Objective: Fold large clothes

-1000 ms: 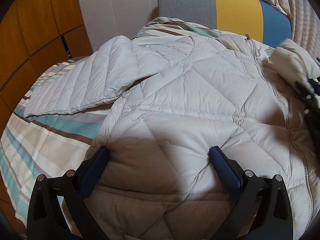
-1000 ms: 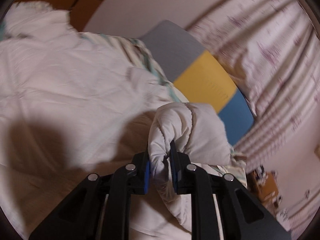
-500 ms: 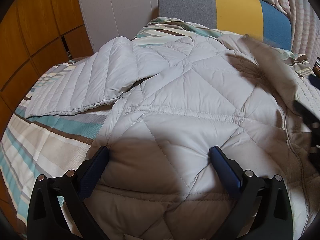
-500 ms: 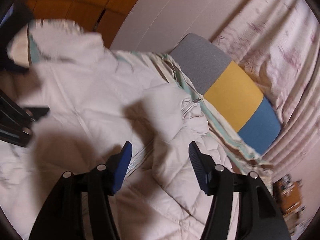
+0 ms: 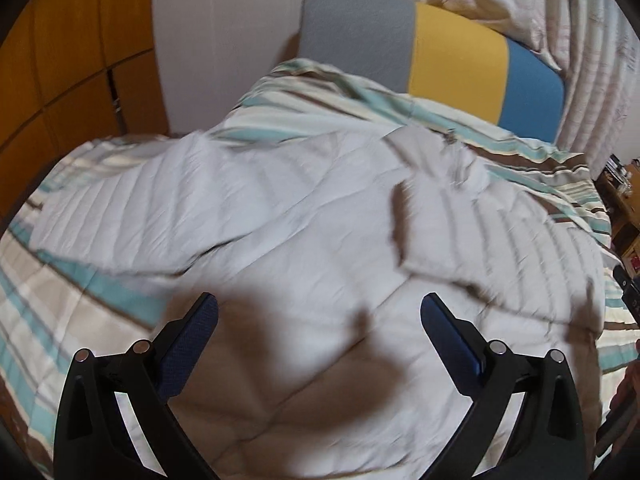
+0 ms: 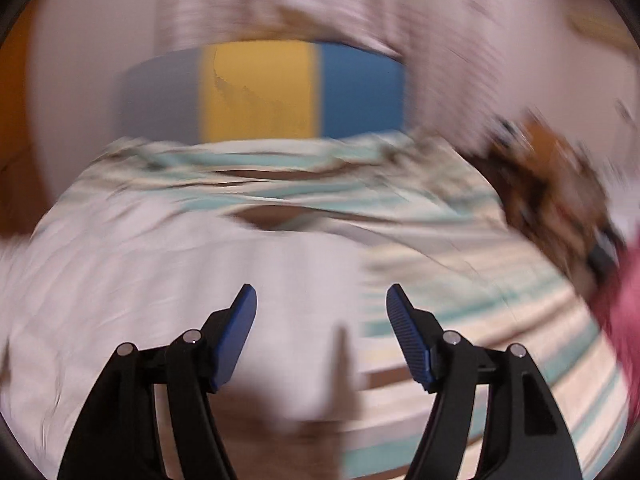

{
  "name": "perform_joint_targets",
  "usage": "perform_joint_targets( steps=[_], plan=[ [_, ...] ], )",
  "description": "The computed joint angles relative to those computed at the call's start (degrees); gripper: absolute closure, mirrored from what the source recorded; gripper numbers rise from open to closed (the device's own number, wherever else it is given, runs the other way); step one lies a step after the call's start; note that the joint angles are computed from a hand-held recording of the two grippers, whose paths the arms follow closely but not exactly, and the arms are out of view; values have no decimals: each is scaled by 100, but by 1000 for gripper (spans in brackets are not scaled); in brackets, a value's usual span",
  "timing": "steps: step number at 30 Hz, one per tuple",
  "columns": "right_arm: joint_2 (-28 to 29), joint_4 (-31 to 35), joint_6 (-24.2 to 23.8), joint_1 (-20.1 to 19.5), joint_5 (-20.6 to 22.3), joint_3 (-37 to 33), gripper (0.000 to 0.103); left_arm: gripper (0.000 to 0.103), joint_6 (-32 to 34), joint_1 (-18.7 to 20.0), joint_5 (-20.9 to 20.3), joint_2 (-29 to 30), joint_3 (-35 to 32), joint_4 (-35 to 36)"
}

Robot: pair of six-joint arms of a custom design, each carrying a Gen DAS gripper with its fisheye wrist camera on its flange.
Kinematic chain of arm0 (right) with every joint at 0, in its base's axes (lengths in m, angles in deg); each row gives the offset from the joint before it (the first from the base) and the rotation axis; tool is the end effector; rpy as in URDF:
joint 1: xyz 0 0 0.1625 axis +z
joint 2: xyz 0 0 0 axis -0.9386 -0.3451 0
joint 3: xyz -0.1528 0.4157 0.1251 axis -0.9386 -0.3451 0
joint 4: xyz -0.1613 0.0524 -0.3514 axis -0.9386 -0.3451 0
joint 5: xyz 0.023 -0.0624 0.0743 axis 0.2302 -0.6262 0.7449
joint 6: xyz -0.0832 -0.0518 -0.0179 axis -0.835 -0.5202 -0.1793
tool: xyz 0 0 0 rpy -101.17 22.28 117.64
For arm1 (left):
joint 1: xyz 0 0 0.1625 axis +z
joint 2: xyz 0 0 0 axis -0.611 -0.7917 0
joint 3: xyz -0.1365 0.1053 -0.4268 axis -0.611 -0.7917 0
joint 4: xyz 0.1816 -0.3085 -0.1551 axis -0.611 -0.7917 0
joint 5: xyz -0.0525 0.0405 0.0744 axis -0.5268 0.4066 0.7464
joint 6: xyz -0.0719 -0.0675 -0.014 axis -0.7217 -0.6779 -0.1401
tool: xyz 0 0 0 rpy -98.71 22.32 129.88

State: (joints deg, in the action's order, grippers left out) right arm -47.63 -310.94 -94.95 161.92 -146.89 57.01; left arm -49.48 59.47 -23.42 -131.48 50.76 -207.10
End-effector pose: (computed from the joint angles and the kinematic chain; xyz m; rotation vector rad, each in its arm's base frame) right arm 0.0804 -0.3497 0.2844 0.0379 -1.9570 1.1787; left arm -0.2664 -0.3374 0.1281 0.2504 2.2666 -0.9026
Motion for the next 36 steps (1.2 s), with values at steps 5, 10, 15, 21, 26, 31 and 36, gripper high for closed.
perform_joint_targets(
  steps=[5, 10, 15, 21, 26, 31, 36],
  plan=[
    [-453, 814, 571, -628, -337, -210, 34, 3, 490, 158, -166, 485, -267, -632],
    [-367, 1200, 625, -818, -19, -35, 35, 3, 961, 272, -222, 898, -478, -1093],
    [-207, 1177, 256, -700, 479, 156, 40, 3, 1513, 393, -75, 1292, -786, -1486],
    [131, 1117, -320, -633, 947, 246, 40, 3, 1481, 792, 489, 1767, -1406, -412],
    [-369, 1202, 131, -779, 1675, 517, 45, 3, 1612, 1061, 263, 1760, -1088, -1141],
    [-746, 2194, 449, -560, 2026, 155, 62, 3, 1717, 1039, 365, 1834, -914, -1501],
    [-432, 2865, 873, -646, 1746, -595, 68, 3, 1759, 1055, 370, 1920, -917, -1590]
  ],
)
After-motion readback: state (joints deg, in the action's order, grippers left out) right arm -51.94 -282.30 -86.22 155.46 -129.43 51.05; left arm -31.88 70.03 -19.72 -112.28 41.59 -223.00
